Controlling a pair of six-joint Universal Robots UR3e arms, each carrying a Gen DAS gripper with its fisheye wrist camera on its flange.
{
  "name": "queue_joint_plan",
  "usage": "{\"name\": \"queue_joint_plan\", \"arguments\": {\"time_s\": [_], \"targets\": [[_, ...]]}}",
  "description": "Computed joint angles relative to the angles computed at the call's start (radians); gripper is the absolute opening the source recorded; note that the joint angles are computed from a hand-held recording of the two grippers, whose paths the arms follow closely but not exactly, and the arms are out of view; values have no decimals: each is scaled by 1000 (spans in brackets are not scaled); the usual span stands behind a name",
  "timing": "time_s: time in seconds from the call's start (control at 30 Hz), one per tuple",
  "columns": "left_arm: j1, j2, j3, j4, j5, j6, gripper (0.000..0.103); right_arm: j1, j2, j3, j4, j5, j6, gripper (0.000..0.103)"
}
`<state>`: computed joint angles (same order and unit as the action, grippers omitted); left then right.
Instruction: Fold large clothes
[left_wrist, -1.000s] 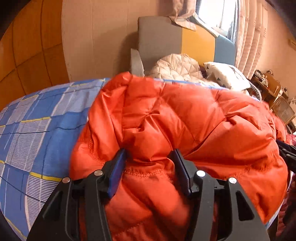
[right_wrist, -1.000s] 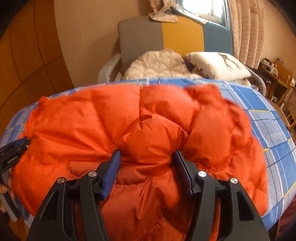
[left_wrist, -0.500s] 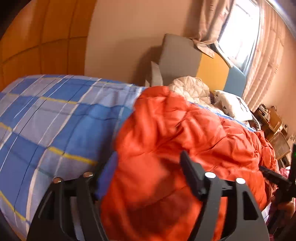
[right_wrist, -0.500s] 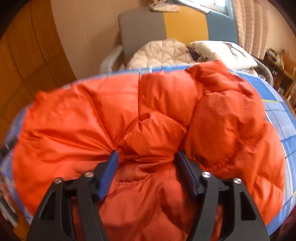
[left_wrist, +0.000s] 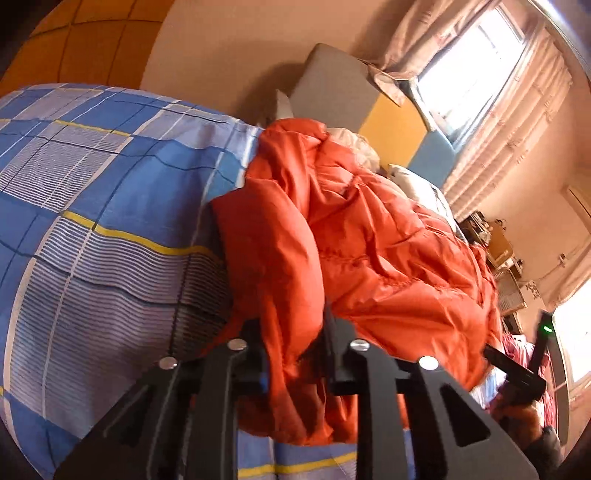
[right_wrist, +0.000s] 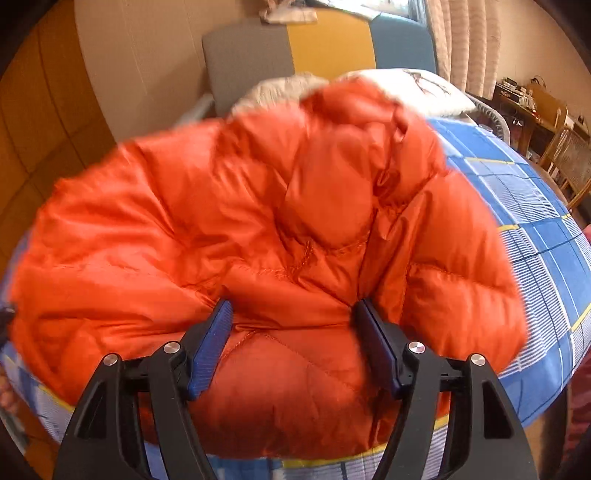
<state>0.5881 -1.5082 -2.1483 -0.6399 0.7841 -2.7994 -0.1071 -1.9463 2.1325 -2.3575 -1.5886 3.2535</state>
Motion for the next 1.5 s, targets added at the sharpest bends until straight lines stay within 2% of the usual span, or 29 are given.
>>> {"name": "queue_joint_plan", "arguments": {"time_s": [0.13,0.2,0.23,0.27,0.3,0.47,0.6,0.7,0.8,0.97,1.13,1.27,1.37,1.47,1.5], "targets": [[39,147,-71,-116,-26,78,15,20,59,-2,-46,-42,35,68],[48,197,-90,-126,-8,64,20,40,60,-16,-27,-69,54,68],[81,237,-93,-176,-14,96,30,55,62,-27,-15,-86,73,68],[84,265,-101,-142,13,66,39,70,55,-38,3,-104,90,69],[90,296,-112,-124,28,50,58,86,50,-47,15,-122,104,69],[82,419,-95,-145,1,106,60,171,-8,-66,40,-238,176,74],[-59,332,-23,-82,38,86,60,236,-21,-92,77,-333,219,74],[-211,218,40,13,114,38,60,252,-27,-79,80,-359,207,77],[-324,128,102,61,170,6,60,194,-61,-37,82,-300,185,77],[-512,-25,229,113,317,-33,60,78,-103,45,35,-179,136,81],[-598,-142,297,135,417,-17,61,22,-97,104,-23,-119,88,84],[-602,-206,295,173,424,8,62,11,-65,123,-69,-104,77,87],[-588,-225,282,197,408,17,63,-10,-72,112,-46,-79,59,88],[-582,-232,283,200,394,10,63,-71,-134,96,30,-5,23,88],[-580,-236,288,200,391,10,63,-121,-190,106,65,49,6,88]]}}
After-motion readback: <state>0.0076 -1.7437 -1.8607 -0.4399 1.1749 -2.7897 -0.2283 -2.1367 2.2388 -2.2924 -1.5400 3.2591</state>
